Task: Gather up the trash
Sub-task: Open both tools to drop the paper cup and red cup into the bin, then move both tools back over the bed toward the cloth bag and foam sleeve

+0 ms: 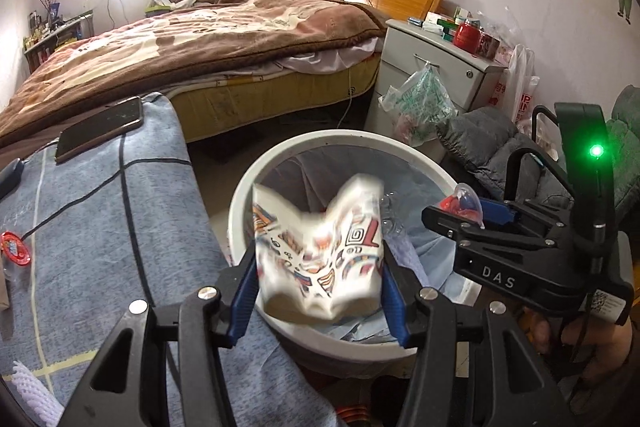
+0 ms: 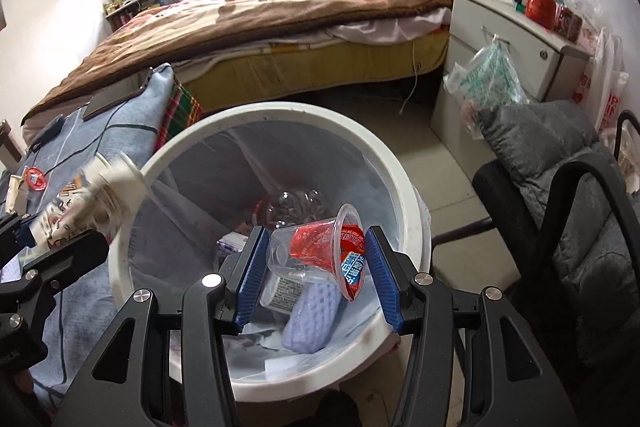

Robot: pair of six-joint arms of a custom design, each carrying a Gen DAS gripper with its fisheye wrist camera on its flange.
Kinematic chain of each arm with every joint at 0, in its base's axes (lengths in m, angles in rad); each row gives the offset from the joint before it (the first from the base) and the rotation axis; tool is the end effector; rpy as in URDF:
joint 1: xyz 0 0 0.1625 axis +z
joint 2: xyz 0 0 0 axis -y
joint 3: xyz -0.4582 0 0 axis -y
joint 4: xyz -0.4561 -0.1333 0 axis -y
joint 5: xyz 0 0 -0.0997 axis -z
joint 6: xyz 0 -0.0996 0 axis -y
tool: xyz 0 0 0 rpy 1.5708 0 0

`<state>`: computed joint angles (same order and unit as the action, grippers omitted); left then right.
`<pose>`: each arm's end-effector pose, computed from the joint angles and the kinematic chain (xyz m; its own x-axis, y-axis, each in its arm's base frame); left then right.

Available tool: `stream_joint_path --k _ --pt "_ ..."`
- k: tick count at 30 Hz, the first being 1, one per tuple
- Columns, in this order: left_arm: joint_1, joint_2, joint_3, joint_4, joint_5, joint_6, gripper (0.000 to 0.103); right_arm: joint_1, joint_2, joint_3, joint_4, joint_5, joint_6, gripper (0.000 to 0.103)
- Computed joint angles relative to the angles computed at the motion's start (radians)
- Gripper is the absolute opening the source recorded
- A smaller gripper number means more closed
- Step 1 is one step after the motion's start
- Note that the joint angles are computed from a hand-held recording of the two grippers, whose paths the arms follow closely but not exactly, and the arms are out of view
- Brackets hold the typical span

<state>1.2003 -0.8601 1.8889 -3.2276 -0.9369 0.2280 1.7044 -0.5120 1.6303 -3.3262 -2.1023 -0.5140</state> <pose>-0.0605 -0.6867 0.1127 -0.7881 0.1387 -0.5997 0.4837 0.7422 -0.4640 0.1793 -0.7125 -0.0329 -0.7263 -0.2315 0.6472 -0.5330 0.7842 -0.3177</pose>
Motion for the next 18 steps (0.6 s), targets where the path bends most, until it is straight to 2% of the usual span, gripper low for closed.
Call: stream_joint_path --k 3,5,18 --pt "0.002 0.002 -0.005 0.015 -0.009 -0.010 0.057 0.001 0.001 0.003 -0.015 -0.013 -0.013 0.055" --pt "0.002 0.003 -0.005 0.013 -0.007 -0.013 0.064 -0.002 -0.003 0.008 -0.019 -0.009 -0.010 0.058" --pt "0.002 -0.035 0.039 -0.028 -0.011 -0.028 0.065 0.005 -0.012 0.028 -0.043 0.025 0.009 0.059"
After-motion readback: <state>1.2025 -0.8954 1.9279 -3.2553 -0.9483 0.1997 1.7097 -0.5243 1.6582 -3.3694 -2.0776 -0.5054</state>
